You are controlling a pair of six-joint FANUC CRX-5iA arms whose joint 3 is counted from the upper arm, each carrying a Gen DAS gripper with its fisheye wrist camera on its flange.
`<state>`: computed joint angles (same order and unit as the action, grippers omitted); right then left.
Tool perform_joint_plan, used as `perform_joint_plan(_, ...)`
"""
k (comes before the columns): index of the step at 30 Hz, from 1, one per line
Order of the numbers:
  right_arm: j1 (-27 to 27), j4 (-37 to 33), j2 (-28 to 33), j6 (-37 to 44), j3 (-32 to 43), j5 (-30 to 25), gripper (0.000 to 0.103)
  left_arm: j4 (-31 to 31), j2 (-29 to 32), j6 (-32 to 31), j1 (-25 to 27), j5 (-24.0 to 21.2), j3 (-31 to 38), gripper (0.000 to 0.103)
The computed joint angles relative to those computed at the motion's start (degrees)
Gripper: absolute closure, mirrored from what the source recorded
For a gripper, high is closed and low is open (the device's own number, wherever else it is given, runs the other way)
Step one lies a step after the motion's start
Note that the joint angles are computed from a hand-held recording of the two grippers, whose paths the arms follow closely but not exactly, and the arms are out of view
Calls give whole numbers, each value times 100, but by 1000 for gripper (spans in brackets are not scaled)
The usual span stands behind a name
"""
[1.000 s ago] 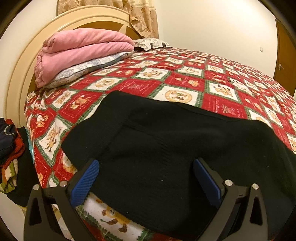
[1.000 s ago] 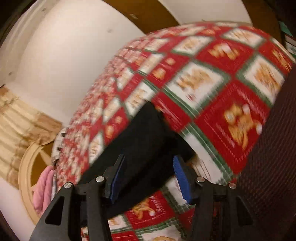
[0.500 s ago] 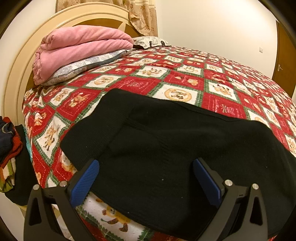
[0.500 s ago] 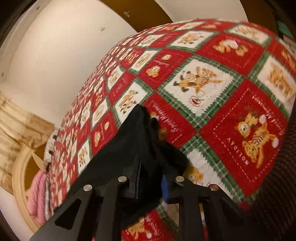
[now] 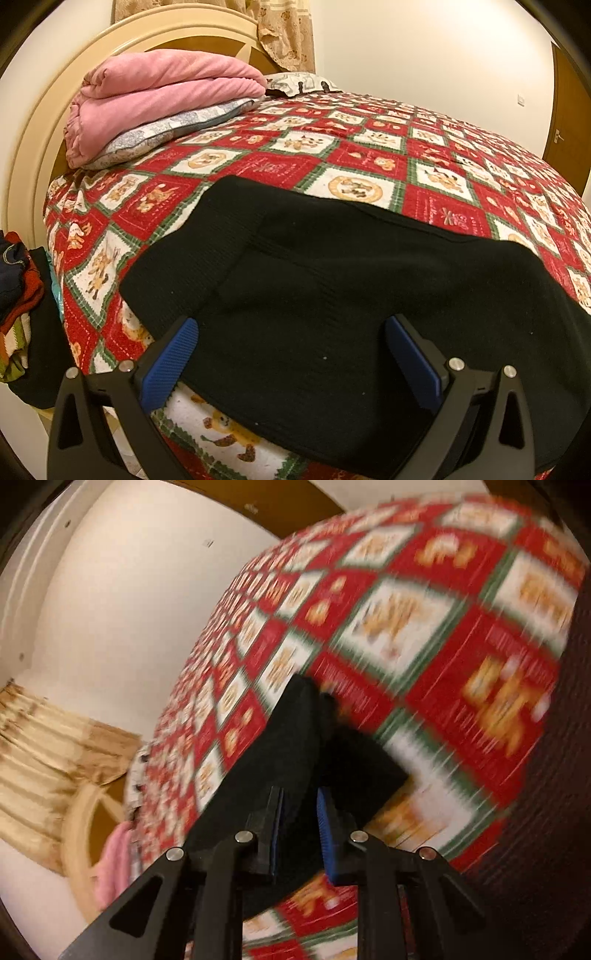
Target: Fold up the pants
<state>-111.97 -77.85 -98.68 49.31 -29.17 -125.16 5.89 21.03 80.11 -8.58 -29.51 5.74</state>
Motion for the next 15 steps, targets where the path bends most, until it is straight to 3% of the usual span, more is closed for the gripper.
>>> perform_joint_plan(4,-363,-809,-230,-326,-77,-516,66,-9,19,0,3,-61,49,0)
perform_joint_plan(9,-597,-921,-347,-76,40,-345,66,-1,21,-14,8,-83,62,0)
perform_joint_plan(12,-697,-787,-340,271,247,-198,74,33,19,-50,18,-69,47,0)
perform_joint_plan(15,-866,-737,-298,458,366,-383,74,44,19,-61,19,-64,42,0)
